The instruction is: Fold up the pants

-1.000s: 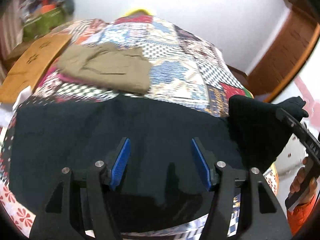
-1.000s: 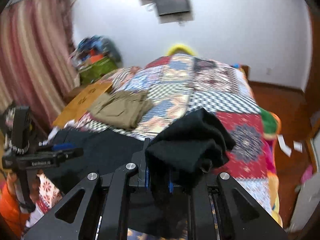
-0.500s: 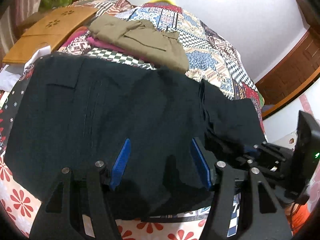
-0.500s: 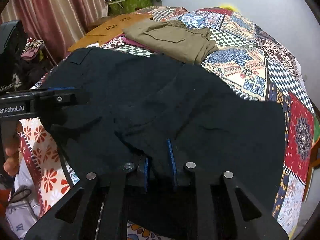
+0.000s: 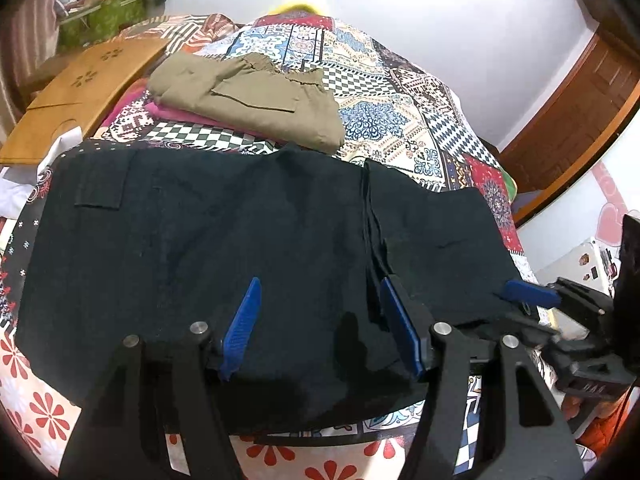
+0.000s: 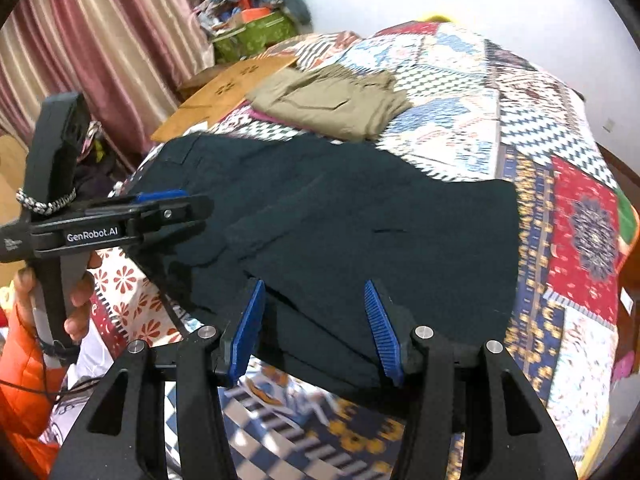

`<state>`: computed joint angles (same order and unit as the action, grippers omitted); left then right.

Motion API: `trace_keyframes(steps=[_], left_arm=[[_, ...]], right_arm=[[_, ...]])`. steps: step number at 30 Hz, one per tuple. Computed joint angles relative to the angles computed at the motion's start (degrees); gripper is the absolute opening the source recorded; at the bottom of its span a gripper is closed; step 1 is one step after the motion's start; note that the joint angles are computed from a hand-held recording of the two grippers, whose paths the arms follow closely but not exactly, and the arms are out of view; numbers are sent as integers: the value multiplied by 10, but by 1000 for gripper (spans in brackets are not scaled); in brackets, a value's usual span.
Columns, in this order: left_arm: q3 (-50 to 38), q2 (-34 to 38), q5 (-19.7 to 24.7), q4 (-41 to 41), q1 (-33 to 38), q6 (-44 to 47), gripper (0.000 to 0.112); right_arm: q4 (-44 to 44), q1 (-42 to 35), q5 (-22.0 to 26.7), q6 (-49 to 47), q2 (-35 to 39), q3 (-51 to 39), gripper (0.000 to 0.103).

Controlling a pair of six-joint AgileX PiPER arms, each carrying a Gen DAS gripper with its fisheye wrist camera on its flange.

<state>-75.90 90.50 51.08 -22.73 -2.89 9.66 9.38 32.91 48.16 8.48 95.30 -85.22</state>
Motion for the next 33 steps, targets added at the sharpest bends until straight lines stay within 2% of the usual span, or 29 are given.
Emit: trace_keyframes(steps=[6,15,18,23,25,26,28,33], left_arm=[[20,-9,-12,38,-9,-19,62],[90,-24,0,-15,22,46,62],[122,-37,-17,-27,25,67,63],[138,-43,-21,-51,36,93,63],[142,-45,-26,-48,34,92,63],[145,-48,-30,-46,32,92,63],[150,-51,-34,-48,33,97,63],[152,-51,-34,-54,34,98,63]], right_arm=[[-27,-2,12,26,-17,0,48],[-14,49,69,-30,104,-144,53],[-56,75,97,-19,152,-192,53],[-135,99,102,8,183,-219,53],[-140,97,93,12,186,-217,40],[-137,94,93,11,187,-220,38],[-128,89,82,1,180,-214,22],[-123,89,70,-2,172,-209,18]])
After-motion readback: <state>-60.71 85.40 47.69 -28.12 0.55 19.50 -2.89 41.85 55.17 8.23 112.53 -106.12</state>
